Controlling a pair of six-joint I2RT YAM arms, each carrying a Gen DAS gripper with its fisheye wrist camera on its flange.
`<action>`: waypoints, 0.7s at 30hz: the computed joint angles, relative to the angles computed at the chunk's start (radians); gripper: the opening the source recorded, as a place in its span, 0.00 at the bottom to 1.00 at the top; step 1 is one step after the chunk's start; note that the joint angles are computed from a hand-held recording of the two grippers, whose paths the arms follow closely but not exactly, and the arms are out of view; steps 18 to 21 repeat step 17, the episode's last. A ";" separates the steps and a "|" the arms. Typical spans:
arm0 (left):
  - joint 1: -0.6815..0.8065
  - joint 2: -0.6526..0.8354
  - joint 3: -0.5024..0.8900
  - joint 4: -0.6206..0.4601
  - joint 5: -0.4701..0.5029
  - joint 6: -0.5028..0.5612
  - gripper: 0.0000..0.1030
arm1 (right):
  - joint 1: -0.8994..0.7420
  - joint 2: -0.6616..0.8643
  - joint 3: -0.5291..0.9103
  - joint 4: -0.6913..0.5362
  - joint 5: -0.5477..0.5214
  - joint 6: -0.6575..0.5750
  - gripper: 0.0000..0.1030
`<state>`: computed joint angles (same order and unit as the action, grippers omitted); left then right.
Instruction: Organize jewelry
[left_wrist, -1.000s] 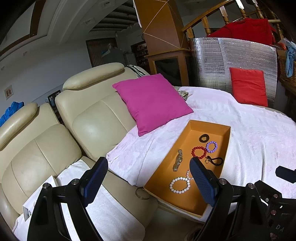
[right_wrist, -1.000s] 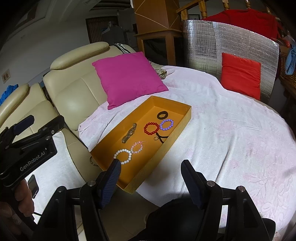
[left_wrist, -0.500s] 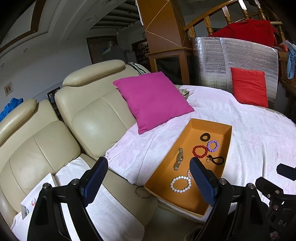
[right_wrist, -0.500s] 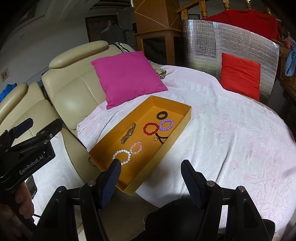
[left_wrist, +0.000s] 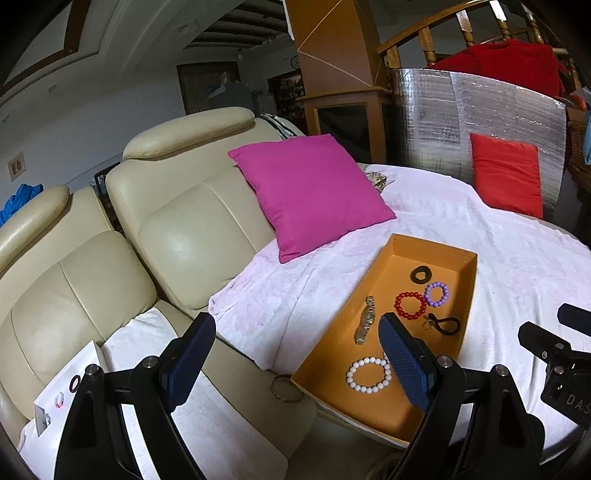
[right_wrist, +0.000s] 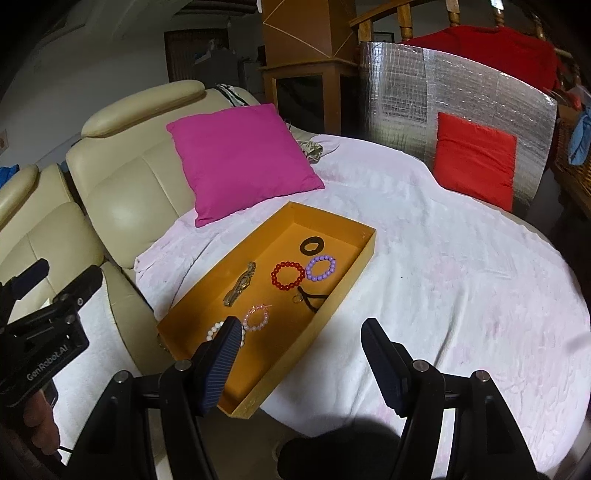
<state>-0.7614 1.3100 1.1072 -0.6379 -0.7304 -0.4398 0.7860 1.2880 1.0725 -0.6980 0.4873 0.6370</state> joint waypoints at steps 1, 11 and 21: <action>0.015 0.013 0.005 0.010 0.010 0.007 0.87 | -0.010 0.011 0.002 0.009 -0.007 -0.012 0.69; 0.072 0.087 0.027 0.063 0.039 0.038 0.87 | -0.121 0.092 -0.016 0.140 -0.119 -0.088 0.69; -0.005 0.174 0.103 0.087 0.038 0.060 0.87 | -0.277 -0.022 -0.143 0.217 -0.190 -0.108 0.69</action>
